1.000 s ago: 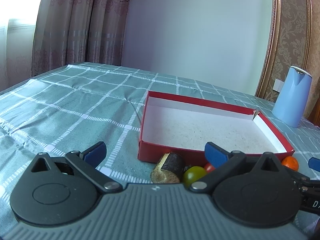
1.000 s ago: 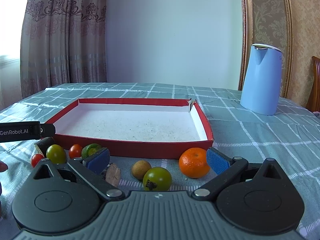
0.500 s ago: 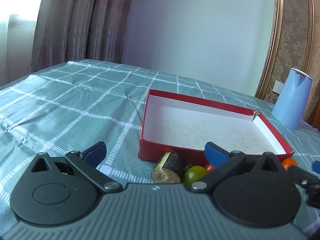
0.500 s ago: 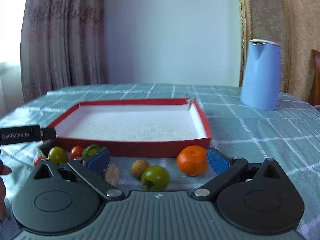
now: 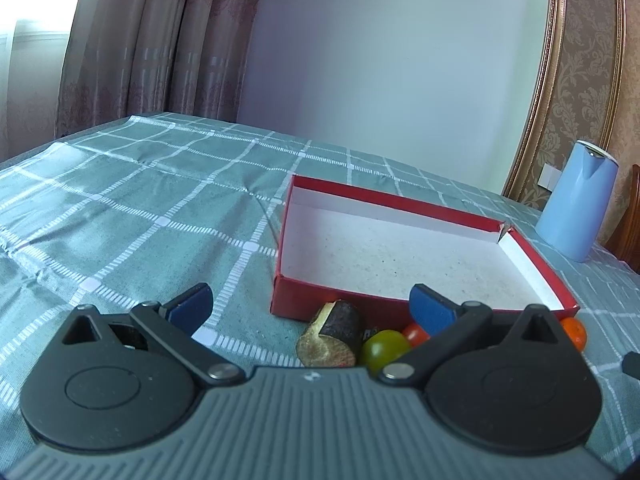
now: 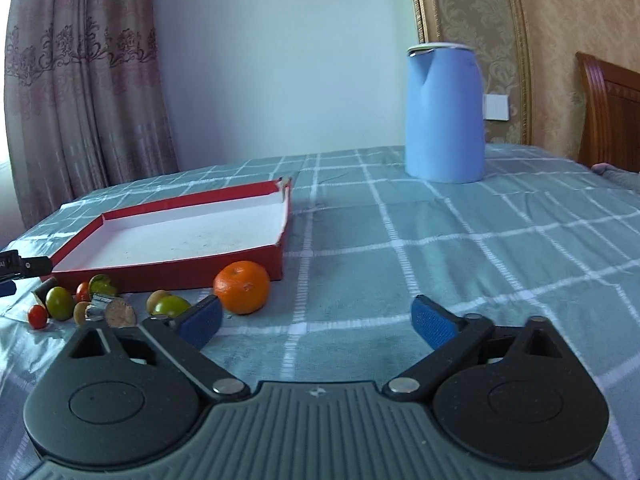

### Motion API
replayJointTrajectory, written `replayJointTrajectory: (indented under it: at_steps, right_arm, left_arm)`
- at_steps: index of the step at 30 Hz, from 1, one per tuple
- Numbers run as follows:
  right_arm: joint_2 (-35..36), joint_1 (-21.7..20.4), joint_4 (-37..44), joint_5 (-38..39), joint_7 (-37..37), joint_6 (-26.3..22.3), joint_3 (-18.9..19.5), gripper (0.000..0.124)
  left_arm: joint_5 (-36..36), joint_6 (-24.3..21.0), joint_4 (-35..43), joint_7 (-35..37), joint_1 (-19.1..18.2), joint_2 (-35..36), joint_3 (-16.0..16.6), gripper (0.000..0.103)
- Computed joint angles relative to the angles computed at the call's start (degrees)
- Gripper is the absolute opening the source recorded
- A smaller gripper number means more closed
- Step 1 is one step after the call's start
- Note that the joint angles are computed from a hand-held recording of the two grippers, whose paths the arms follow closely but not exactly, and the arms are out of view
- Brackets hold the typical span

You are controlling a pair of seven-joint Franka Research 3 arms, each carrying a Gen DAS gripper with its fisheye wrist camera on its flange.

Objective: Organize fruits
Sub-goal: 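Grasp the mandarin orange with the right gripper while the left gripper grasps a red cherry tomato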

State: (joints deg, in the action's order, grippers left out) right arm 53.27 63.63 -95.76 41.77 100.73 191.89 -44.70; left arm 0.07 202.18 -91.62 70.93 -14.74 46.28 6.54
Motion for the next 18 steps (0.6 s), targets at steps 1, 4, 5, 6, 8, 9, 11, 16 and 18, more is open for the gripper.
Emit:
replayJointTrajectory:
  at_steps: [1,4,5,6,8,9,11,16,18]
  right_arm:
    - [0.19,-1.26,1.52,-0.99,-0.51,-0.61,0.96,0.097]
    - [2.28,-3.97,7.13,-4.25,0.57,-5.12,1.53,0.095]
    - [2.28,-6.09,9.25,-5.81,0.55,-6.55,3.29,0.091]
    - [2.32,-8.23,11.6,-7.28,0.58,-8.73,5.02,0.088]
    - [2.26,-12.98,16.17,-9.7,0.09,-12.86,9.53,0.072]
    - [2.43,-14.66,18.05,-10.36,-0.4,-14.79,11.19,0.069]
    - [4.19,-14.23,20.12,-12.87,2.32,-16.37,9.22,0.064]
    - [7.72,-14.51,25.78,-18.39,6.71,-20.88,6.43,0.052]
    - [7.61,-15.22,26.19,-19.99,6.92,-20.51,7.4,0.045]
  left_arm:
    - [0.07,-0.15,0.07,0.03,0.06,0.01,-0.07,0.103]
    - [0.25,0.04,0.03,-0.05,0.23,0.05,-0.25,0.103]
    - [0.36,0.11,0.03,-0.08,0.35,0.06,-0.38,0.103]
    - [0.39,0.13,0.04,-0.1,0.42,0.09,-0.45,0.103]
    - [0.48,0.2,0.07,-0.14,0.54,0.12,-0.59,0.103]
    - [0.53,0.25,0.1,-0.17,0.6,0.15,-0.66,0.103]
    - [0.7,0.1,0.18,-0.23,0.77,0.16,-0.88,0.103]
    - [0.74,0.45,-0.07,-0.74,0.99,0.05,-1.12,0.103]
    - [0.08,0.97,-0.65,-1.1,0.93,-0.19,-1.0,0.103]
